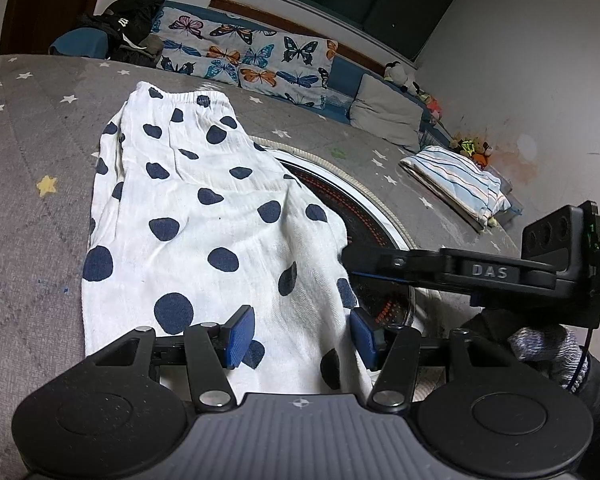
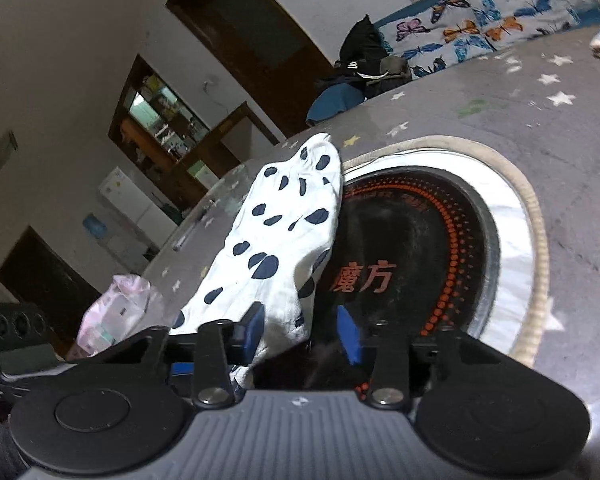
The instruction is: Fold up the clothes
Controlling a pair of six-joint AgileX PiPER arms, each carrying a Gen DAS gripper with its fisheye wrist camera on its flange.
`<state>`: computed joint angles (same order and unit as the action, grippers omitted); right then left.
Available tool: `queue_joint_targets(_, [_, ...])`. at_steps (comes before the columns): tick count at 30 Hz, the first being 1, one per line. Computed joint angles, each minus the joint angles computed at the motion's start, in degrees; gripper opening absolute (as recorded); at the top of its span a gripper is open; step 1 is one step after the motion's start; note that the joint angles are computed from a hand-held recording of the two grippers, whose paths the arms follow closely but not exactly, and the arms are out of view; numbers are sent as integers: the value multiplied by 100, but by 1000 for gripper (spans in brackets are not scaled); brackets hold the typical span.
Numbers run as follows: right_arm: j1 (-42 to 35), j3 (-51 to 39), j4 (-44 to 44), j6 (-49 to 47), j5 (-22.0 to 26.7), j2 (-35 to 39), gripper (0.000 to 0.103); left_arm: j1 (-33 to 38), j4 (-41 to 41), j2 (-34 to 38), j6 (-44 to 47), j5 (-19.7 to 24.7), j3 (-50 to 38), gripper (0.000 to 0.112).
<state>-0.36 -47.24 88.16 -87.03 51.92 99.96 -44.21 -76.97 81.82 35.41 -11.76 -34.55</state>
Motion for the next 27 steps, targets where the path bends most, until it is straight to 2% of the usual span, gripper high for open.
queue_joint_targets(3, [218, -2, -3, -71, -258, -69, 30, -3, -4, 4, 12, 1, -6, 56])
queue_joint_targets(5, [343, 24, 13, -112, -422, -130, 18, 5, 75, -5, -61, 12, 7, 56])
queue_joint_targets(8, [443, 87, 29, -126, -602, -238, 6, 15, 173, -15, -157, 19, 25, 56])
queue_joint_targets(11, [436, 269, 89, -290, -866, -569, 4, 28, 385, -28, -357, 32, 50, 57])
queue_joint_targets(15, [677, 522, -127, -438, -1785, -1294, 3, 46, 708, -32, -672, 44, 82, 58])
queue_joint_targets(19, [1041, 536, -716, -43, -2687, -1416, 2, 68, 841, -52, -808, 54, 109, 58])
queue_joint_targets(21, [985, 537, -703, 38, -2715, -1356, 2, 39, 179, -135, -169, 69, 102, 59])
queue_joint_targets(25, [912, 627, -250, -429, -2457, -1562, 6, -1, -1022, -332, 1095, 17, 65, 62])
queue_joint_targets(27, [1015, 562, -192, -506, -2321, -1556, 7, 20, -1260, -425, 1378, -22, 40, 61])
